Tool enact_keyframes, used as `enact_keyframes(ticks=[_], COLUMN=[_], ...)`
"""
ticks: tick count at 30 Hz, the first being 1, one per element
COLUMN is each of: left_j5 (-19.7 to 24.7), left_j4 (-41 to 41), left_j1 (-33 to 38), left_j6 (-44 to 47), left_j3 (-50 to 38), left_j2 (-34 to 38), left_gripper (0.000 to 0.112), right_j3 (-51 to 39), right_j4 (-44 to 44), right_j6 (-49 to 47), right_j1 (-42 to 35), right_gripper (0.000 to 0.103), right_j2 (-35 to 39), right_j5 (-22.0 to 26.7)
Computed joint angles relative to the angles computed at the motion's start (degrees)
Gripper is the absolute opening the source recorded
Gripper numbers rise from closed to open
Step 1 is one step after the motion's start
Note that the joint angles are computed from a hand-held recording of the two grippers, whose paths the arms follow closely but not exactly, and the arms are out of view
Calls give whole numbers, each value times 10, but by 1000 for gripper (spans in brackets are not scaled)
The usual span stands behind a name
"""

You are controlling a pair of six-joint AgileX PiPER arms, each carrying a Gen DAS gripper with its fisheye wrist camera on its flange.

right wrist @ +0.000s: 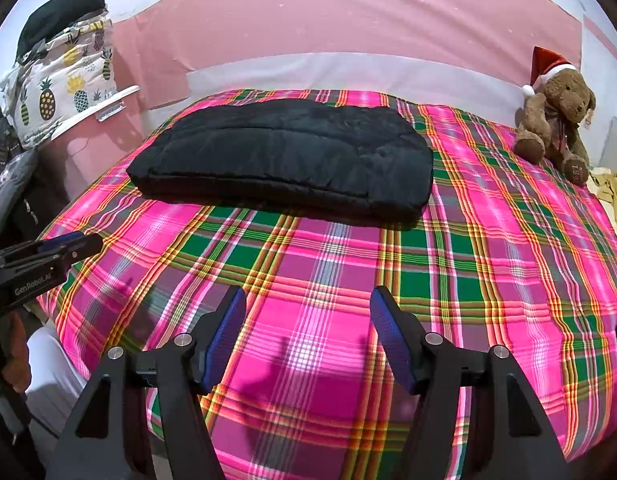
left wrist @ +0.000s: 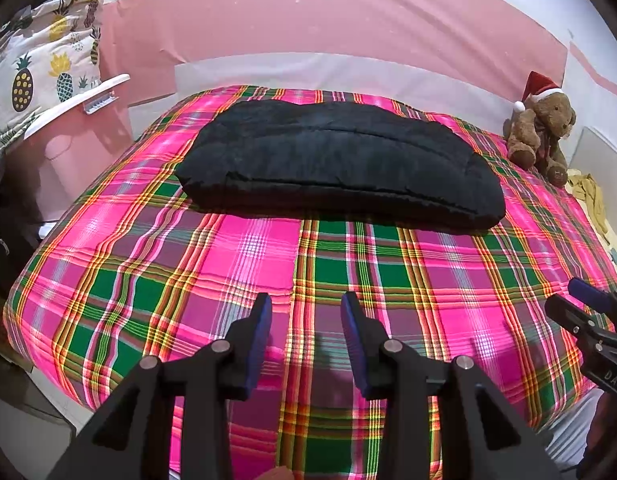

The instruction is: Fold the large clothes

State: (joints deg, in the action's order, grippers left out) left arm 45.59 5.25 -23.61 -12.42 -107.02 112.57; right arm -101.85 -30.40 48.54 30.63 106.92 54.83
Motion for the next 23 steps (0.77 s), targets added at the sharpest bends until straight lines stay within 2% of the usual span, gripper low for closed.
enact_keyframes(ticks=[23], left_j5=[-8], left_j4=[17], left_j1=[-1], left_j6=[-25], left_j3=[6], left_j2=[1], left_gripper=[37], right_j3=[9], right_j4=[-4], right_j6=[5], right_j1=[-2], right_gripper=[65], right_j2=[-7], right_j5=[-1])
